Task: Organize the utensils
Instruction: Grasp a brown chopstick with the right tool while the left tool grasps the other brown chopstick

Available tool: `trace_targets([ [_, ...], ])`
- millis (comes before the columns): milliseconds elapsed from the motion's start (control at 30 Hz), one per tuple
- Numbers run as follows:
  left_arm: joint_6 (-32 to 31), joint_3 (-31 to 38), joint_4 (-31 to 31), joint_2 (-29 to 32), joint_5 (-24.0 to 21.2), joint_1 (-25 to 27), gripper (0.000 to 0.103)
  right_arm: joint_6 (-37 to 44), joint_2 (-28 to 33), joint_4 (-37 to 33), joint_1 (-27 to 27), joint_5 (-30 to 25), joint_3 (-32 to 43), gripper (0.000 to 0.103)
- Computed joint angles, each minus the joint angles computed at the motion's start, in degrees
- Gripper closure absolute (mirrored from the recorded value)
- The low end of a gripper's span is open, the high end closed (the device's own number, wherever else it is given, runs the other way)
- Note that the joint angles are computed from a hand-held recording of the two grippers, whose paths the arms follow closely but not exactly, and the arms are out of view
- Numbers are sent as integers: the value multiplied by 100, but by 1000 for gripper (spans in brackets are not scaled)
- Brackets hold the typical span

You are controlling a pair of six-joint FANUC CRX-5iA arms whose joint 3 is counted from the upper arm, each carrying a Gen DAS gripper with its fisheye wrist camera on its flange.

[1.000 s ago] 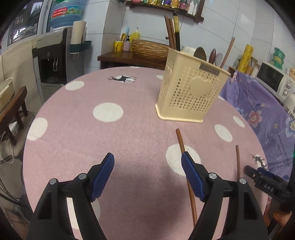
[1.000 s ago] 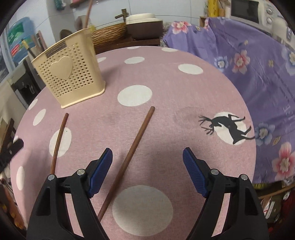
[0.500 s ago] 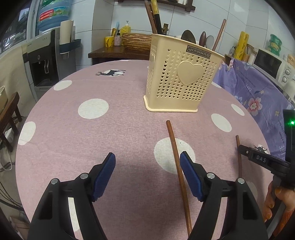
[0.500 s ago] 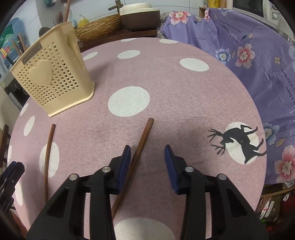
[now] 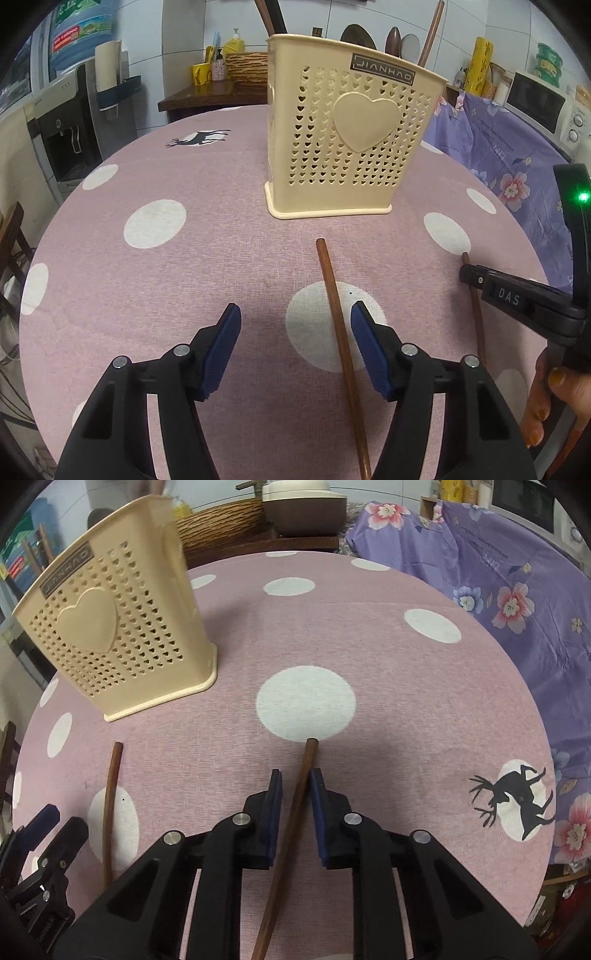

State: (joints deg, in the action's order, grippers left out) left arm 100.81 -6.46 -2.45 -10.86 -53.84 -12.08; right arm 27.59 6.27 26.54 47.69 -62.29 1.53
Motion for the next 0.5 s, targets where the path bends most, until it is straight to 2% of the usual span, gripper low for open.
trace_targets([
  [167,-80,210,-15,211,-86,-97,42,47,42,-91,-27,-55,98,86],
  [500,165,851,-490,862,-419,-336,69,111,15,-108,-20,12,61,86],
])
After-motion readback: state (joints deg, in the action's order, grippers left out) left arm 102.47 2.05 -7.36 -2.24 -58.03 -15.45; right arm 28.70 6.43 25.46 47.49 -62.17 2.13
